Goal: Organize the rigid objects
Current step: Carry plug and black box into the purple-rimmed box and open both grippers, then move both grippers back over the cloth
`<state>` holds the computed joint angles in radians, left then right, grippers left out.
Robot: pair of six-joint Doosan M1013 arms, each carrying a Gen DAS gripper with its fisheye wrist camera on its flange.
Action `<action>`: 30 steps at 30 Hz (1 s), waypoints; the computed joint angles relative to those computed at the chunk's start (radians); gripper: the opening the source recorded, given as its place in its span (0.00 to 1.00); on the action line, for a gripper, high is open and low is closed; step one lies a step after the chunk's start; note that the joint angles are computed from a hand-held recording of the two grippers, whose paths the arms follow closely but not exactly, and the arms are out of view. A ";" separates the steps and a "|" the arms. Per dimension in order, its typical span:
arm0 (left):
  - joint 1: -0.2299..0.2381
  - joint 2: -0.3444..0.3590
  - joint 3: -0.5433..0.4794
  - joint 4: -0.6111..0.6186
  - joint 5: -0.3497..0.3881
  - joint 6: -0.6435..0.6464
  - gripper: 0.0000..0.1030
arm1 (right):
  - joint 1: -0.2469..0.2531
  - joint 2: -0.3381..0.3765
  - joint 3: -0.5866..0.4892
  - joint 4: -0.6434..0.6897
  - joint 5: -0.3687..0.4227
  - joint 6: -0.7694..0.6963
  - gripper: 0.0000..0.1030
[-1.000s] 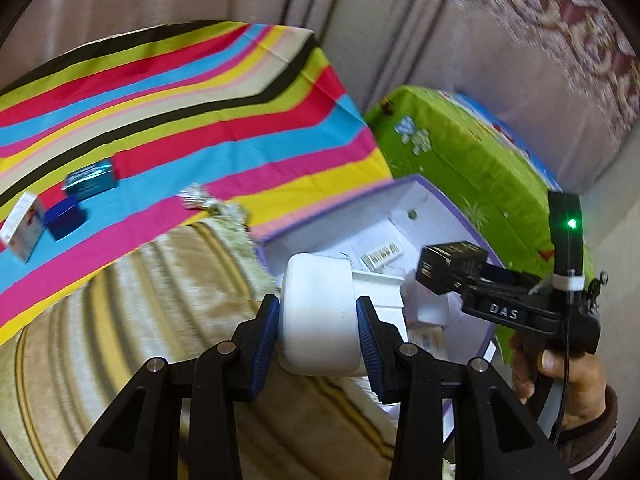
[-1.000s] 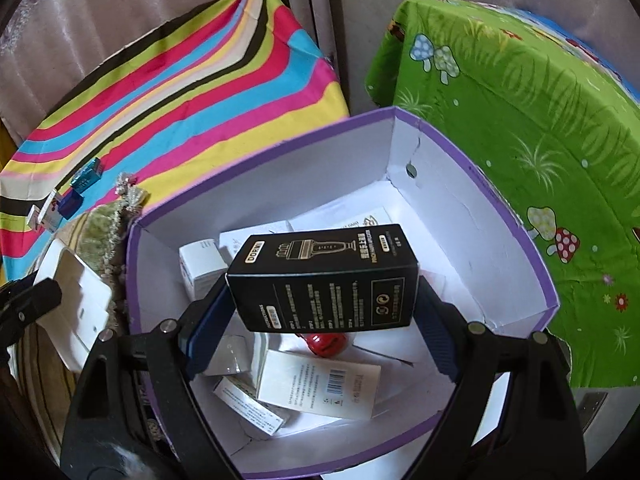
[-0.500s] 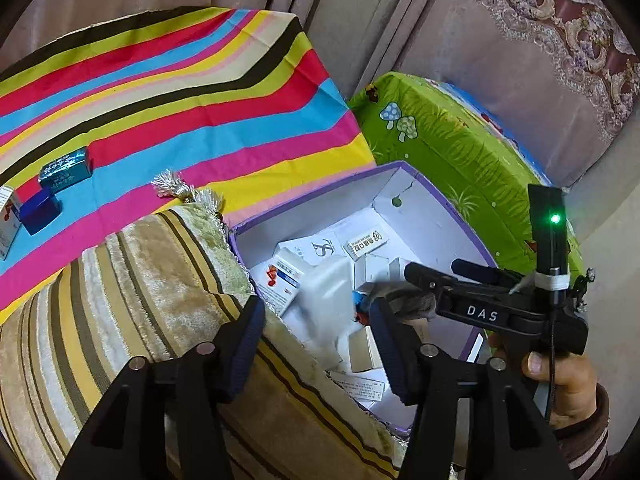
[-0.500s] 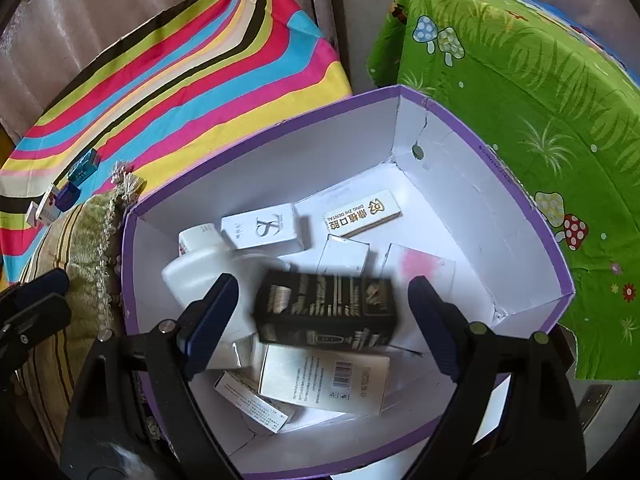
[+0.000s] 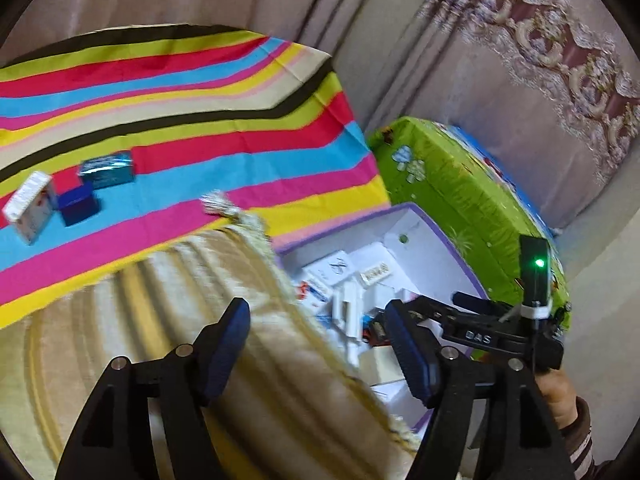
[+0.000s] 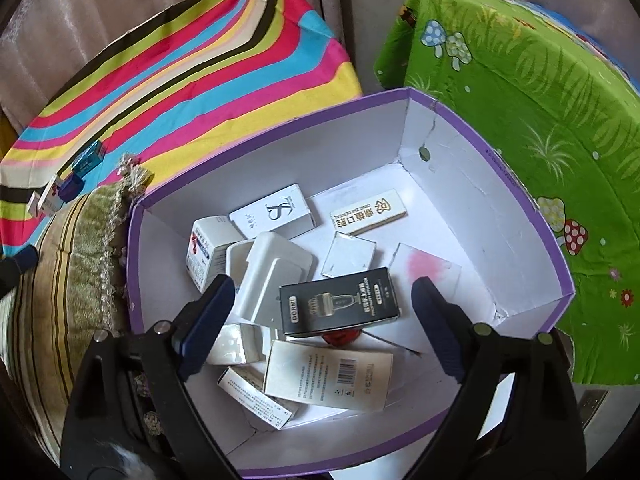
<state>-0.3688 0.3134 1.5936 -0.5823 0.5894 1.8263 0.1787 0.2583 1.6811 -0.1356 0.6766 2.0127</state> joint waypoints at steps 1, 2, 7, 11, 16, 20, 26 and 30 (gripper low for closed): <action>0.007 -0.001 0.000 0.021 -0.001 -0.033 0.70 | 0.005 0.000 -0.002 -0.009 0.004 -0.001 0.89; 0.016 -0.002 0.002 0.029 0.001 -0.056 0.70 | 0.008 0.000 -0.003 -0.014 0.004 -0.003 0.89; 0.055 -0.015 0.016 0.109 -0.016 -0.180 0.70 | 0.036 -0.002 -0.018 -0.079 -0.004 0.037 0.90; 0.088 -0.033 0.043 0.178 -0.051 -0.284 0.71 | 0.061 -0.006 -0.027 -0.129 -0.048 0.062 0.93; 0.138 -0.048 0.074 0.161 -0.074 -0.345 0.71 | 0.098 0.007 -0.056 -0.178 -0.102 0.067 0.96; 0.162 -0.052 0.077 0.233 -0.083 -0.420 0.70 | 0.123 0.051 -0.131 -0.128 -0.076 -0.007 0.96; 0.209 -0.042 0.063 0.330 -0.070 -0.537 0.70 | 0.143 0.131 -0.257 0.012 -0.059 -0.062 0.96; 0.244 -0.026 0.036 0.400 -0.047 -0.611 0.70 | 0.183 0.202 -0.364 -0.022 -0.022 -0.076 0.96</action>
